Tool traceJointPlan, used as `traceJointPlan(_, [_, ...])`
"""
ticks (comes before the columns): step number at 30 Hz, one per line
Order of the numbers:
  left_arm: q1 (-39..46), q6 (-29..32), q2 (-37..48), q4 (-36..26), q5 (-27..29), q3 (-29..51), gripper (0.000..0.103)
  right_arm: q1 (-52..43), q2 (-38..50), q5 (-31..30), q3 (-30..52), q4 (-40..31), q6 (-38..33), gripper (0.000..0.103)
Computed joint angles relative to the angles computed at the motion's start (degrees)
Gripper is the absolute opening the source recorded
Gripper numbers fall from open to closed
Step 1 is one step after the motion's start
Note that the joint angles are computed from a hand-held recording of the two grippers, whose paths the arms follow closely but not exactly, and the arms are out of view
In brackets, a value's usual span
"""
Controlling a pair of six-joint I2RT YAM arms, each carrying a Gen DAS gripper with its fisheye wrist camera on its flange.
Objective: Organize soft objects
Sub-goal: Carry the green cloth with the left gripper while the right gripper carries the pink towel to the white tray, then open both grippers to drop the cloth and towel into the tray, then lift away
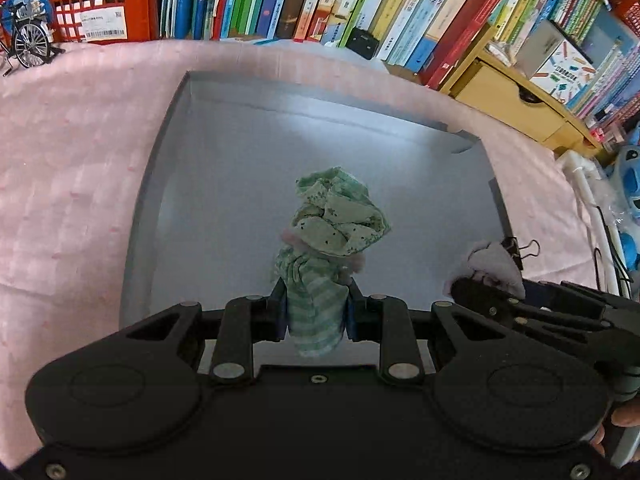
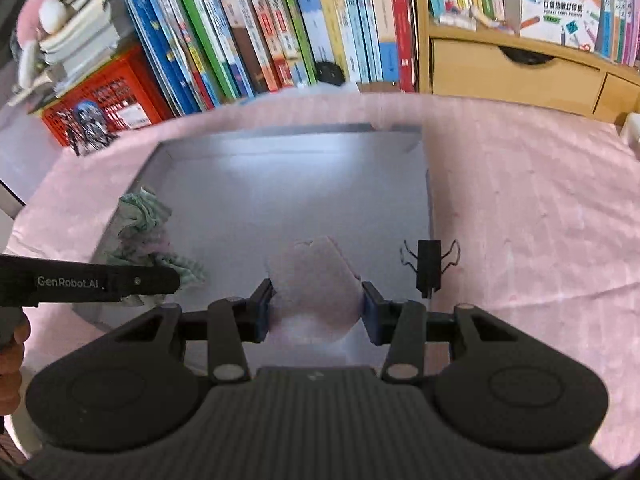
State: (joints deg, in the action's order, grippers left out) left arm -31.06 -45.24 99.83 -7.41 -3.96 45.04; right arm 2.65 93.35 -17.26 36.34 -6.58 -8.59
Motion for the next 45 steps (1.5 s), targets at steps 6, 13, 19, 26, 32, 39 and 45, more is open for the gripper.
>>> traceJointPlan(6, [0.6, -0.2, 2.2, 1.2, 0.9, 0.3, 0.025, 0.9, 4.3, 1.3, 0.9, 1.4, -0.4, 0.050])
traceJointPlan(13, [0.7, -0.7, 3.2, 2.4, 0.9, 0.4, 0.026, 1.7, 5.7, 2.3, 0.7, 3.1, -0.9, 0.050])
traceJointPlan(19, [-0.1, -0.3, 3.0, 2.6, -0.7, 0.2, 0.041, 2.2, 5.0, 3.0, 0.0, 4.2, -0.5, 0.064])
traceJointPlan(26, [-1.7, 0.3, -0.3, 2.0, -4.3, -1.0, 0.068, 2.3, 1.5, 3.0, -1.4, 5.1, -1.0, 0.079])
traceJointPlan(32, [-6.0, 1.2, -8.8, 1.7, -13.0, -5.3, 0.079, 0.8, -5.0, 1.6, -3.8, 4.8, -2.6, 0.085])
traceJointPlan(39, [-17.5, 0.0, -20.3, -1.2, -28.4, -10.4, 0.085, -1.8, -17.1, -1.1, -8.4, 1.8, -5.4, 0.088])
traceJointPlan(45, [-30.1, -4.8, -26.6, -3.8, -38.4, -13.7, 0.088, -6.0, -31.4, -5.5, -13.5, -4.1, -10.0, 0.089])
